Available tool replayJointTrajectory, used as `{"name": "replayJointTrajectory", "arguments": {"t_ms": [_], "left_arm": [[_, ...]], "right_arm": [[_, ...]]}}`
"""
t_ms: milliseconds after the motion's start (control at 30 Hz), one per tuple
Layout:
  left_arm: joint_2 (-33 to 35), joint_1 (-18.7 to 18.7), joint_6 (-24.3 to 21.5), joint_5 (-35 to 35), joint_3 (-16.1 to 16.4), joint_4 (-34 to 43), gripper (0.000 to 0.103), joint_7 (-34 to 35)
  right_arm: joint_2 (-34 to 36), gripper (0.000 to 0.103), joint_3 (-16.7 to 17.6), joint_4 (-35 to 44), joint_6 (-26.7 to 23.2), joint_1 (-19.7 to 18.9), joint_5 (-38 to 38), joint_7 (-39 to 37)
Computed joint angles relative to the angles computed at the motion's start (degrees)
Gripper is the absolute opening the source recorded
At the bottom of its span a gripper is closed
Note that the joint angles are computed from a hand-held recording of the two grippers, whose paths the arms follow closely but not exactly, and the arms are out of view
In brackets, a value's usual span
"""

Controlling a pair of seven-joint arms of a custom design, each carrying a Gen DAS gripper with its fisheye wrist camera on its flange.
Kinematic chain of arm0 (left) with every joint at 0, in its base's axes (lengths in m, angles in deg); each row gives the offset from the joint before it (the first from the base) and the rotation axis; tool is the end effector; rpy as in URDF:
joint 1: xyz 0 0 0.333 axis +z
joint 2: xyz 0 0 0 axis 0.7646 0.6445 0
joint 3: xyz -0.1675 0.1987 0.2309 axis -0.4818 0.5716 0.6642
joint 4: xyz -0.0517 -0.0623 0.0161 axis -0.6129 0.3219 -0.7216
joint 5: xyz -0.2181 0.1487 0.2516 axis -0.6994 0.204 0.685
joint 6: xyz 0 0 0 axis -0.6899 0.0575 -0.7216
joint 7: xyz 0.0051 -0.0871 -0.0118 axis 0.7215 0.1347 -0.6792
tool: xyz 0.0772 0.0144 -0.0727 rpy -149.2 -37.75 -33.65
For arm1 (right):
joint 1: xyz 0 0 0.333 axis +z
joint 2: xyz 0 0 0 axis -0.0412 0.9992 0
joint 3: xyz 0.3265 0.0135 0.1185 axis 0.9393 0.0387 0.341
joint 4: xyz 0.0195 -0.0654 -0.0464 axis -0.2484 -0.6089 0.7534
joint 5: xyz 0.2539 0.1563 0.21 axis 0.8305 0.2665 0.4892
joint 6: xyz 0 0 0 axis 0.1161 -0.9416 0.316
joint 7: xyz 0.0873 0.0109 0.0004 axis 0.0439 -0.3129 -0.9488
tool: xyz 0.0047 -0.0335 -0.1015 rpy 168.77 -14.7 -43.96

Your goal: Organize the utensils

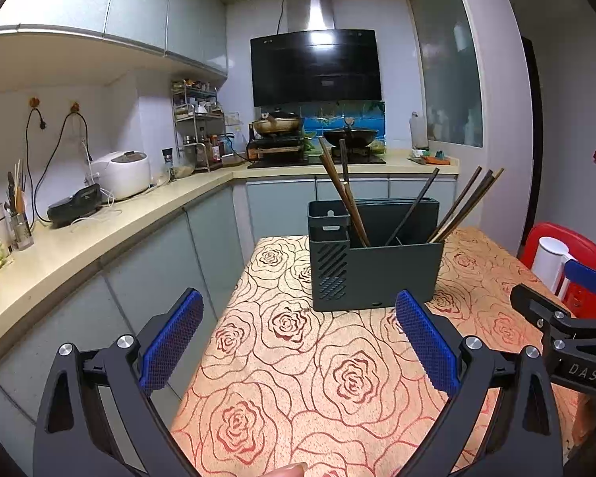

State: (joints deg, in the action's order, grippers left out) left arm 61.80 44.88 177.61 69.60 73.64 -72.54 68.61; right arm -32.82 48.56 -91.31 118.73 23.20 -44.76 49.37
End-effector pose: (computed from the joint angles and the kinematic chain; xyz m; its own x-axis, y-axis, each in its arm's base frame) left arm 0.6391 -0.1099 0.5606 0.2642 -0.9609 -0.0828 -0.3658 -0.0204 -0.9305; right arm 0.7071 0.3041 0.5424 0.3314 -0.9427 -0.0386 -0.3894 -0.0994 -0.9157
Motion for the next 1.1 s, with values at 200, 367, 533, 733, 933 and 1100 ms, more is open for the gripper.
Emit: {"name": "replayJointTrajectory", "arguments": {"t_ms": [200,367,533,733,933,1100], "left_arm": [[-1.0,0.2,0.8,-1.4,-0.3,-1.8,0.094,0.0],[-1.3,0.4,1.4,-2.8,-0.3,-3.0,0.094,0.2],[-1.6,0.4,1.7,-2.2,-0.3,-3.4,0.094,-0.3],[-1.5,0.6,2.0,-2.6,-0.5,-3.5,0.094,-0.2],[-1.5,0.5,1.9,-2.9,-0.4,-3.6,0.094,-0.2],[-1.6,0.6,2.0,-3.0,-0.3,-3.6,0.094,0.0]], "right_arm": [[-3.4,0.096,-3.3,-5.8,3.0,2.4,-0.5,1.8],[-4.9,0.096,-3.9,-8.4,4.3,3.2,-0.8,1.7],[-5.5,0.096,-4.6,-9.6,5.2,4.0,-0.4,1.7],[-5.2,0.096,-4.2,-9.0,4.6,3.8,0.0,1.3],[-4.9,0.096,-3.3,-8.5,4.1,3.2,0.1,1.1],[-4.9,0.096,-3.2,-8.5,4.1,3.1,0.1,1.1]]}}
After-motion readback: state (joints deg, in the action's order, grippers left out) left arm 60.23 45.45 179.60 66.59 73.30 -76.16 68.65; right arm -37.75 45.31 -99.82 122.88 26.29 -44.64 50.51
